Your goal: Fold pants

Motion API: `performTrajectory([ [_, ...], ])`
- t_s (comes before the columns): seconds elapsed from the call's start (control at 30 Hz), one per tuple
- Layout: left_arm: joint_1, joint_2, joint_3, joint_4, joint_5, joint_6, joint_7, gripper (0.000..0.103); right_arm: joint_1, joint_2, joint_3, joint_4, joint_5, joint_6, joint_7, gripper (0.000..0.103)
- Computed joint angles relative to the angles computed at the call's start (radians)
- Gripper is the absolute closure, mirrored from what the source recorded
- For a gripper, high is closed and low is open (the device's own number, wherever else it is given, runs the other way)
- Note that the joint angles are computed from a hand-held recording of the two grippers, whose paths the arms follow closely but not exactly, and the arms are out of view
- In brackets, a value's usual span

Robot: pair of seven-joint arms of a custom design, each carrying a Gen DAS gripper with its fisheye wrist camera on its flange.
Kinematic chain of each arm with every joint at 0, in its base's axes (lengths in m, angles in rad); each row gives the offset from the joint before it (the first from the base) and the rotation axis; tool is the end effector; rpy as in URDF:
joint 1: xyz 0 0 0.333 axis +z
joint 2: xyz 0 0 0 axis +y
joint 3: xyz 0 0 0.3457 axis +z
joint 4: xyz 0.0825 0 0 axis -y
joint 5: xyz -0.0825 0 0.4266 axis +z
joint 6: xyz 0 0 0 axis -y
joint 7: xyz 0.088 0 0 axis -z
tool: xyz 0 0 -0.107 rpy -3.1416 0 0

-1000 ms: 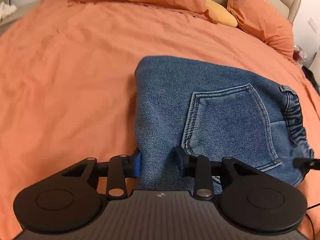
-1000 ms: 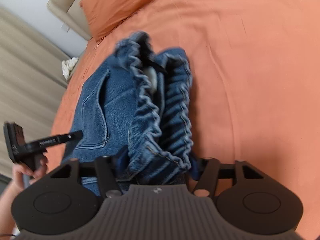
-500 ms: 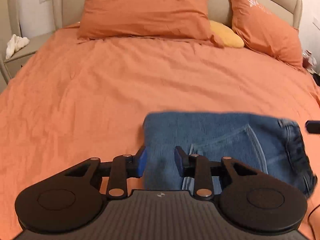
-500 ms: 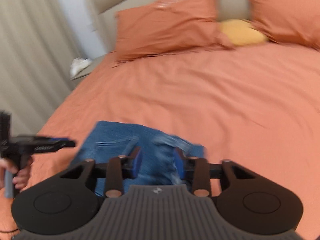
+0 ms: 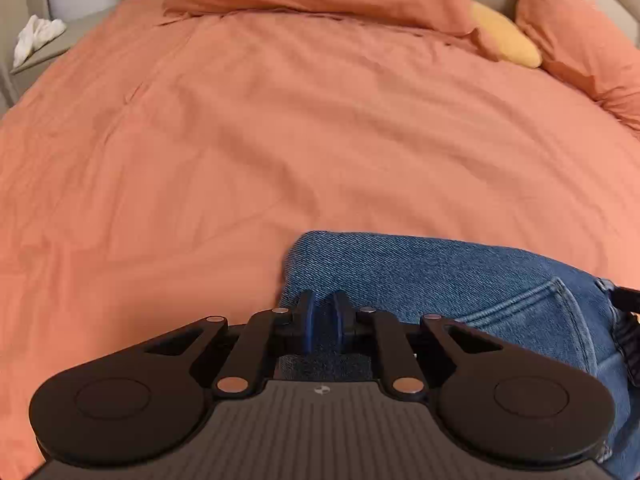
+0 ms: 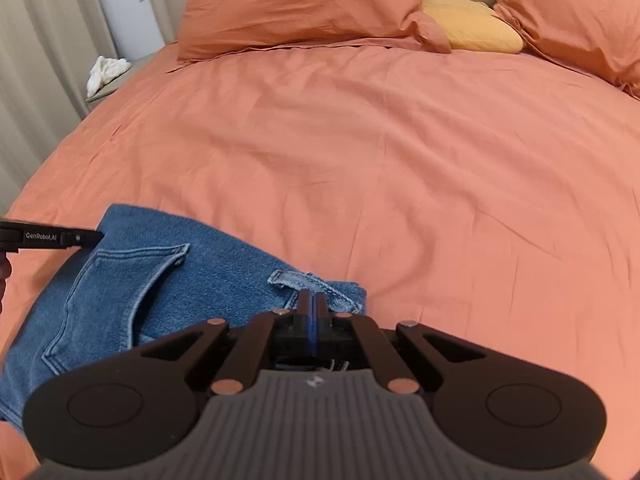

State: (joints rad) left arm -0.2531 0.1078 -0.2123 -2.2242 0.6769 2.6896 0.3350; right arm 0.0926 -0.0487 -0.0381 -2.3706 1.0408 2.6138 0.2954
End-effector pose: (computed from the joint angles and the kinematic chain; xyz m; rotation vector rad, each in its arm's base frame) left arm 0.5276 -0.2862 0.3606 -2.1359 1.7205 -0.5203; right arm 0.5415 0.0104 0.3663 -2.1079 1.2801 -0.1826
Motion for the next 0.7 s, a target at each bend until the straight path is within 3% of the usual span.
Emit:
performTrajectory([
  [0.1, -0.018, -0.019, -0.013, 0.024, 0.003, -0.095, 0.006, 0.087, 0.008, -0.061, -0.003, -0.039, 0.015, 0.017, -0.068, 0.103],
  [0.17, -0.029, -0.066, -0.021, -0.012, 0.037, -0.087, -0.01, 0.086, 0.005, -0.124, -0.032, -0.072, 0.082, -0.033, -0.138, 0.103],
  [0.2, -0.032, -0.097, -0.027, -0.041, 0.03, -0.075, -0.001, 0.086, 0.003, -0.165, -0.043, -0.099, 0.095, -0.052, -0.168, 0.097],
  [0.37, -0.074, -0.265, -0.079, -0.187, 0.04, -0.115, 0.012, 0.085, -0.004, -0.392, -0.091, -0.28, 0.067, -0.122, -0.324, 0.095],
  [0.43, -0.094, -0.319, -0.097, -0.23, 0.028, -0.133, 0.008, 0.085, -0.01, -0.461, -0.107, -0.34, 0.048, -0.139, -0.359, 0.084],
  [0.53, -0.126, -0.39, -0.121, -0.295, -0.001, -0.143, -0.017, 0.086, -0.018, -0.518, -0.107, -0.405, 0.027, -0.112, -0.363, 0.081],
  [0.7, -0.157, -0.387, -0.121, -0.332, -0.063, -0.143, -0.035, 0.081, 0.01, -0.514, -0.126, -0.456, 0.086, -0.042, -0.41, 0.08],
])
